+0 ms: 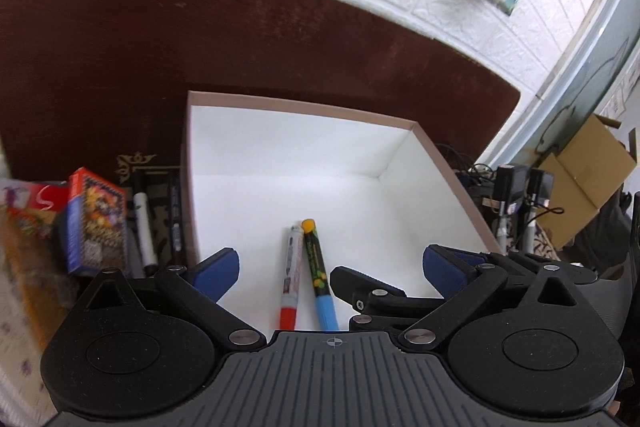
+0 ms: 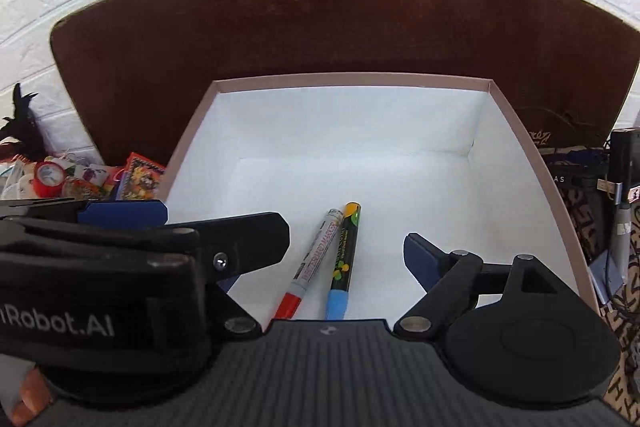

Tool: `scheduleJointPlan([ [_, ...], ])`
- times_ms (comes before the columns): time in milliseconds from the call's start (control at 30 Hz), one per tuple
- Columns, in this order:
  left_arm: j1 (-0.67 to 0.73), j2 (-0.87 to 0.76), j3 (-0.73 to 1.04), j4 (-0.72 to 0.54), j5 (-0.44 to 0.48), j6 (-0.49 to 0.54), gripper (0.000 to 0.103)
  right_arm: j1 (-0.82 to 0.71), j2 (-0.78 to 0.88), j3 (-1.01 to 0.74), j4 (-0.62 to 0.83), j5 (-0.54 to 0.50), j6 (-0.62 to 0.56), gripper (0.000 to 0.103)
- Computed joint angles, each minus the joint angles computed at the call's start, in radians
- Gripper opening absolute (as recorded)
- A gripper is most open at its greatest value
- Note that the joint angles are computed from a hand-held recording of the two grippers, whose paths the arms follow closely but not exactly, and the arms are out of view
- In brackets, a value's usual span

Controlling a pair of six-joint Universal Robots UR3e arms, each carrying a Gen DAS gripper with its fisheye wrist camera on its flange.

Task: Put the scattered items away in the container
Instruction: 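Withdraw both tools from the box back toward the clutter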

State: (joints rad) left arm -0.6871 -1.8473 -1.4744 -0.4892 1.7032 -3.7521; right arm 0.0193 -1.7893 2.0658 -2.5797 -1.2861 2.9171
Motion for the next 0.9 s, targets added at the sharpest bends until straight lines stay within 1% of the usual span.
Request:
scheduleJointPlan([
  [100, -0.061, 0.102, -0.076, -0.019, 0.072, -0.029, 0.103, 0.008, -0.123, 0.026, 0.084, 0.012, 0.0, 0.09],
  [200, -0.161, 0.217, -0.16, -0.079, 0.197, -0.082, 0.103, 0.034, -0.281, 0.07, 0.177, 0.025, -0.006, 0.094],
  [233, -0.203, 0.256, -0.2, -0.084, 0.245, -0.097, 0.103, 0.047, -0.342, 0.093, 0.21, 0.032, -0.007, 0.094],
  [300, -0.294, 0.325, -0.297, -0.056, 0.34, -0.123, 0.103, 0.068, -0.471, 0.149, 0.274, 0.065, -0.012, 0.097],
  [333, -0.347, 0.352, -0.345, -0.046, 0.395, -0.153, 0.103, 0.068, -0.55, 0.182, 0.317, 0.101, -0.019, 0.099],
  [367, -0.399, 0.375, -0.389, -0.04, 0.446, -0.191, 0.103, 0.052, -0.643, 0.217, 0.378, 0.159, -0.039, 0.099],
  [400, -0.452, 0.396, -0.436, -0.037, 0.495, -0.237, 0.103, 0.069, -0.715, 0.252, 0.407, 0.183, -0.031, 0.101],
  [433, -0.502, 0.415, -0.479, -0.043, 0.537, -0.293, 0.103, 0.129, -0.755, 0.286, 0.391, 0.166, 0.008, 0.101],
  [500, -0.605, 0.451, -0.568, -0.074, 0.617, -0.445, 0.103, 0.334, -0.758, 0.367, 0.24, 0.036, 0.126, 0.101],
  [533, -0.653, 0.467, -0.614, -0.087, 0.647, -0.528, 0.103, 0.439, -0.746, 0.422, 0.137, -0.033, 0.167, 0.101],
  [600, -0.748, 0.496, -0.7, -0.139, 0.692, -0.725, 0.103, 0.648, -0.667, 0.516, -0.081, -0.171, 0.239, 0.101],
  [667, -0.819, 0.522, -0.762, -0.212, 0.703, -0.914, 0.103, 0.858, -0.486, 0.571, -0.328, -0.318, 0.314, 0.101],
  [733, -0.868, 0.553, -0.813, -0.285, 0.696, -1.054, 0.103, 1.052, -0.277, 0.574, -0.51, -0.472, 0.401, 0.101],
  [833, -0.908, 0.595, -0.838, -0.448, 0.694, -1.223, 0.103, 1.177, -0.081, 0.569, -0.657, -0.552, 0.466, 0.101],
  [900, -0.927, 0.628, -0.856, -0.512, 0.711, -1.294, 0.103, 1.241, 0.016, 0.537, -0.684, -0.617, 0.5, 0.101],
])
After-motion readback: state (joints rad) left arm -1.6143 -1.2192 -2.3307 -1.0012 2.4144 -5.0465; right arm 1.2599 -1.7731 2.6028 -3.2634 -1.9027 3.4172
